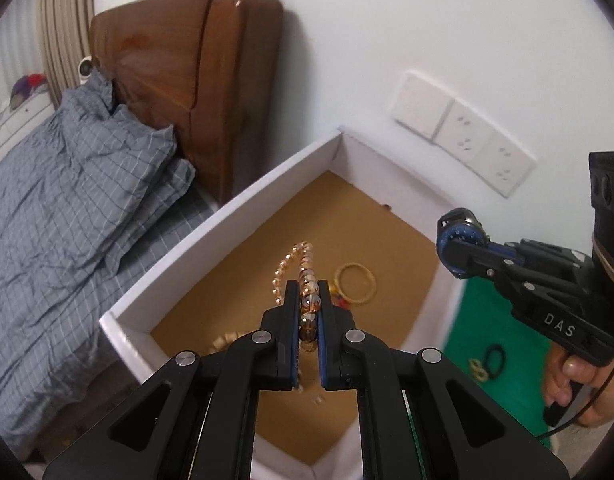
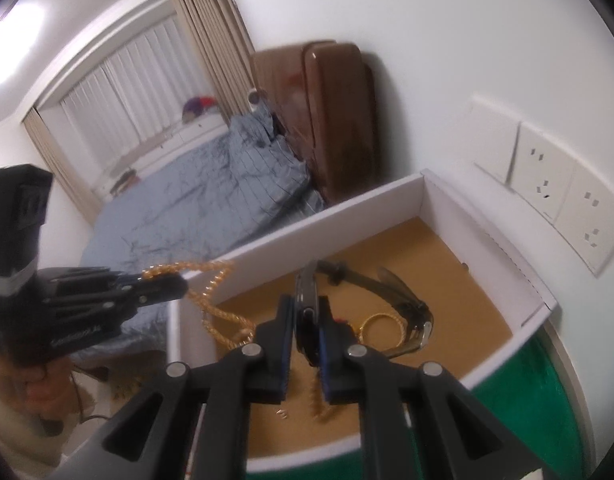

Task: Organize jewelry
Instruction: 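Carry the necklace and clip into the white tray and open both tools, then move both tools back over the green cloth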

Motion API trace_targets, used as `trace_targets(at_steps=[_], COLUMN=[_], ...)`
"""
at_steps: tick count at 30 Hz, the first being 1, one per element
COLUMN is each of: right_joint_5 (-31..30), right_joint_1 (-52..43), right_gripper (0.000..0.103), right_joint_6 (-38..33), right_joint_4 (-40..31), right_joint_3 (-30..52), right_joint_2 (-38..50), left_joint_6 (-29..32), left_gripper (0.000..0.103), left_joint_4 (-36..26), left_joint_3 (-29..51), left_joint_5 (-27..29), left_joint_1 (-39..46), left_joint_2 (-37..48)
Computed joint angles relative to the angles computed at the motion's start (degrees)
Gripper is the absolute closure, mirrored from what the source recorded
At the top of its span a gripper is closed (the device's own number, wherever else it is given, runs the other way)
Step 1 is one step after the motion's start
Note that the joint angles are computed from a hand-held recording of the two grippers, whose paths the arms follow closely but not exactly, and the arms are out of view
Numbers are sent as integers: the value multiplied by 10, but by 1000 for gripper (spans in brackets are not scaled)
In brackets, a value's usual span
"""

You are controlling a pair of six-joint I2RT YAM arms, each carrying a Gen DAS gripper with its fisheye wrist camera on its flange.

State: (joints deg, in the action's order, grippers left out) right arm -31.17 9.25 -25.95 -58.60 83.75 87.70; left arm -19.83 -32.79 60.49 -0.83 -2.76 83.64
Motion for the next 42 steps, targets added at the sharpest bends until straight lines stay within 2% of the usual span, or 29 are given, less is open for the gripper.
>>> trace_targets(at_steps=[4, 8, 12, 16, 17, 18, 19, 20, 21, 22, 24, 26, 30, 34, 38, 42], right_joint_5=[29, 97, 174, 193, 191, 182, 177, 172, 165, 153, 134, 122, 101, 86, 53, 8], right_joint_1=[26, 50, 59, 45, 41, 34, 29, 21, 14, 7, -9, -28, -76, -134, -228, -357], right_gripper=[92, 92, 91, 91, 88, 85, 74, 63, 58, 53, 50, 37, 37, 37, 36, 37], right_joint_6=[5, 6, 9, 11, 15, 18, 22, 28, 35, 42, 46, 47, 27, 6, -48, -133], right_joint_4=[19, 35, 55, 56, 54, 52, 52, 56, 59, 58, 56, 54, 50, 31, -7, -65], right_joint_3=[30, 35, 17, -5, -5, -8, -9, -13, -15, -15, -14, -23, -59, -92, -122, -134], right_joint_2=[90, 157, 208, 224, 227, 224, 222, 214, 201, 184, 159, 113, 13, -78, -161, -213], left_joint_6=[6, 2, -4, -5, -7, -10, -15, -21, -22, -24, -27, -36, -53, -77, -105, -114], left_gripper=[98, 98, 97, 93, 83, 63, 53, 37, 31, 30, 24, 20, 14, 13, 11, 10], left_joint_4=[67, 120, 144, 151, 148, 145, 144, 147, 147, 148, 131, 117, 93, 59, 27, -2], left_joint_3=[-9, -20, -28, -35, -38, -39, -43, -51, -56, -64, -71, -79, -99, -95, -67, -29], left_joint_5=[23, 12, 3, -12, -17, -22, -31, -39, -43, -49, -63, -81, -118, -144, -185, -205], left_joint_1=[20, 16, 8, 0, -5, -6, -7, -8, -8, -10, -20, -37, -96, -184, -281, -357], left_joint_2=[82, 153, 196, 211, 206, 205, 199, 189, 179, 165, 138, 105, 30, -26, -42, -30])
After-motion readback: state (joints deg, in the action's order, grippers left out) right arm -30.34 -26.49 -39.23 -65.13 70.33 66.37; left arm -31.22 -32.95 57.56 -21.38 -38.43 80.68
